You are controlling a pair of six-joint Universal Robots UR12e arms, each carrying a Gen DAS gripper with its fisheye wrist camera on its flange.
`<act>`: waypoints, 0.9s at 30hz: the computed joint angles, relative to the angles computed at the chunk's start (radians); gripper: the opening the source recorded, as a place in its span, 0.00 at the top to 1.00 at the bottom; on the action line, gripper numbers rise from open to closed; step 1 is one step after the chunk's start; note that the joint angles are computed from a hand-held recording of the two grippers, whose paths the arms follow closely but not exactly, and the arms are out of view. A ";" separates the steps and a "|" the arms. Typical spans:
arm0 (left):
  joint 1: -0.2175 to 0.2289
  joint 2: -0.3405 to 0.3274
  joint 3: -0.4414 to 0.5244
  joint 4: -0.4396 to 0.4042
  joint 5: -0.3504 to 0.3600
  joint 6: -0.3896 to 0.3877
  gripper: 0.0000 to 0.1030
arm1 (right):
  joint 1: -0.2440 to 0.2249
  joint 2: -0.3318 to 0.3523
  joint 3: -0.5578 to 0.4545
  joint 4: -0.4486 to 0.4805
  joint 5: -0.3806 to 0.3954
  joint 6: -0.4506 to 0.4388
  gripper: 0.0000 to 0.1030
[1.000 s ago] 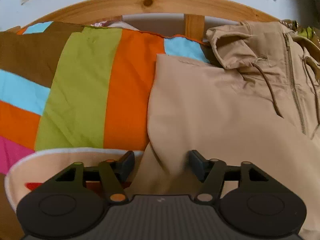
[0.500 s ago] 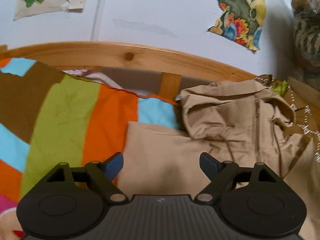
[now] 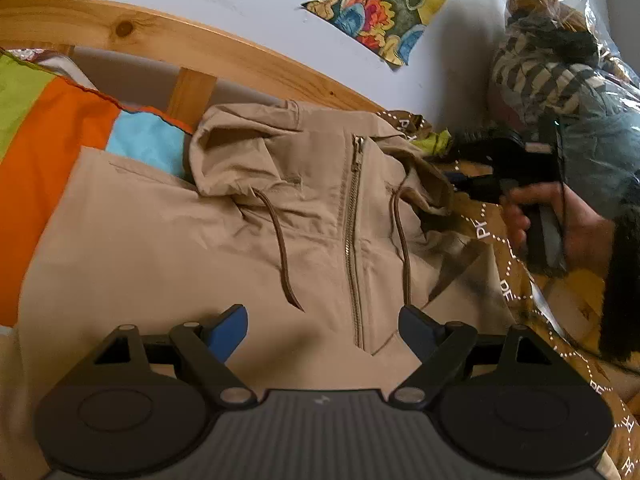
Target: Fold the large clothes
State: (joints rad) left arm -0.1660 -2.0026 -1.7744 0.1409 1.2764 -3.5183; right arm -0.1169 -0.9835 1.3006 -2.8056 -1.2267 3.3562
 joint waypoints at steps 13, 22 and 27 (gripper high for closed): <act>0.039 0.068 -0.091 -0.004 0.015 -0.058 0.24 | -0.046 -0.204 0.393 -0.514 0.277 -0.647 1.00; 0.109 0.184 -0.259 0.041 -0.011 -0.112 0.23 | -0.105 -0.355 0.682 -0.492 0.202 -1.011 1.00; 0.127 0.188 -0.253 0.055 -0.054 -0.133 0.21 | -0.129 -0.388 0.711 -0.360 0.080 -0.851 0.88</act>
